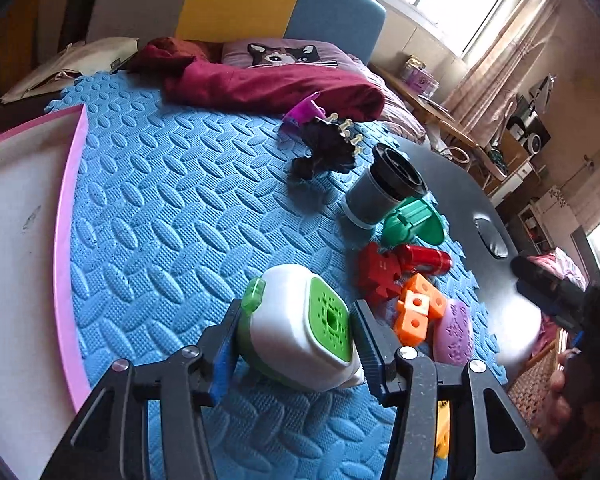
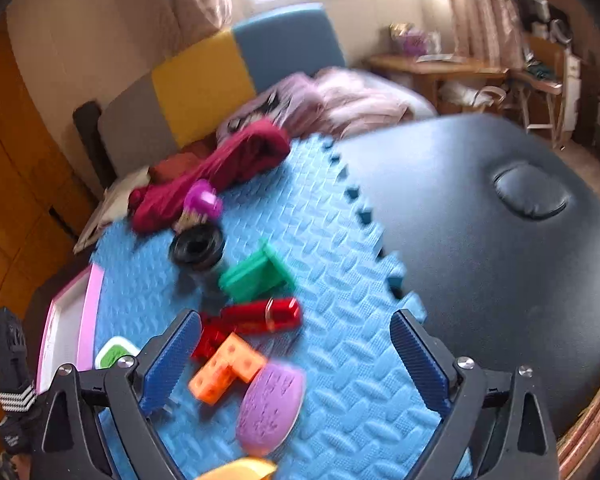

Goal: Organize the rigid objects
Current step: 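Carry the air freshener into the tray and open the left tool while the right tool grasps the yellow piece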

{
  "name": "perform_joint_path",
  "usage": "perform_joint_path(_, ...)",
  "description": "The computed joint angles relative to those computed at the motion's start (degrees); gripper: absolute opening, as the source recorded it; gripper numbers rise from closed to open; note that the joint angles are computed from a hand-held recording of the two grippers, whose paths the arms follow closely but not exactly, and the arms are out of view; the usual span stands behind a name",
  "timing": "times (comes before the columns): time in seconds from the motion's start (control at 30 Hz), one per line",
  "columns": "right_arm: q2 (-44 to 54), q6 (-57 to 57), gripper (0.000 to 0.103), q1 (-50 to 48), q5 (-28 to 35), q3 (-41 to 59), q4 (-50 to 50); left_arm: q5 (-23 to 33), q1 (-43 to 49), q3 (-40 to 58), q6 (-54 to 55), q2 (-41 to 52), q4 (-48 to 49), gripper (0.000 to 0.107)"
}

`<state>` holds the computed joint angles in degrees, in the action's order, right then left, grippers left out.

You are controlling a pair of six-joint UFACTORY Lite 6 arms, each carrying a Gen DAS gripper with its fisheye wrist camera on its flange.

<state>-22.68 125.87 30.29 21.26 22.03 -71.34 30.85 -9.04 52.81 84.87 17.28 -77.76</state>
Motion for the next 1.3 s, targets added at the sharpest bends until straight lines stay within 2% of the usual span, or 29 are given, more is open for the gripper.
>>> perform_joint_path(0.1,1.4,-6.5,0.09,0.8,-7.2,0.0,7.8,0.8,1.1,-0.8,0.6,-1.1,0.0,0.053)
perform_joint_path(0.23,6.5,-16.7,0.09,9.7,-3.4,3.9,20.2,2.6,2.8,-0.9,-0.3,-2.4,1.3,0.053)
perform_joint_path(0.4,12.9,-21.8,0.09,16.0,-1.8,7.7,25.7,6.7,6.6,-0.7,-2.1,-4.3,4.3,0.053)
perform_joint_path(0.57,19.5,-31.5,0.09,16.8,-0.2,12.1,31.4,12.2,13.0,1.1,-3.1,-6.0,7.5,0.053)
perform_joint_path(0.73,27.0,-42.2,0.087,16.0,0.9,17.6,39.1,16.5,21.3,7.0,-4.7,-3.4,10.5,0.053)
perform_joint_path(0.77,28.6,-41.5,0.08,16.8,2.8,19.2,37.8,16.9,23.1,8.9,-4.8,-2.0,10.9,0.053)
perform_joint_path(0.8,29.4,-40.6,0.078,17.4,4.0,20.0,36.8,16.8,24.8,11.2,-4.8,-0.3,11.3,0.053)
perform_joint_path(0.97,31.0,-37.2,0.078,18.6,5.5,21.7,34.5,12.7,29.0,24.7,-9.0,11.3,13.9,0.053)
perform_joint_path(1.17,32.8,-37.6,0.078,17.7,4.9,23.1,34.5,8.3,28.5,43.9,-21.4,27.8,21.7,0.053)
perform_joint_path(1.3,31.6,-36.6,0.078,19.0,6.5,22.4,33.6,9.8,27.1,54.9,-29.4,35.6,25.6,0.053)
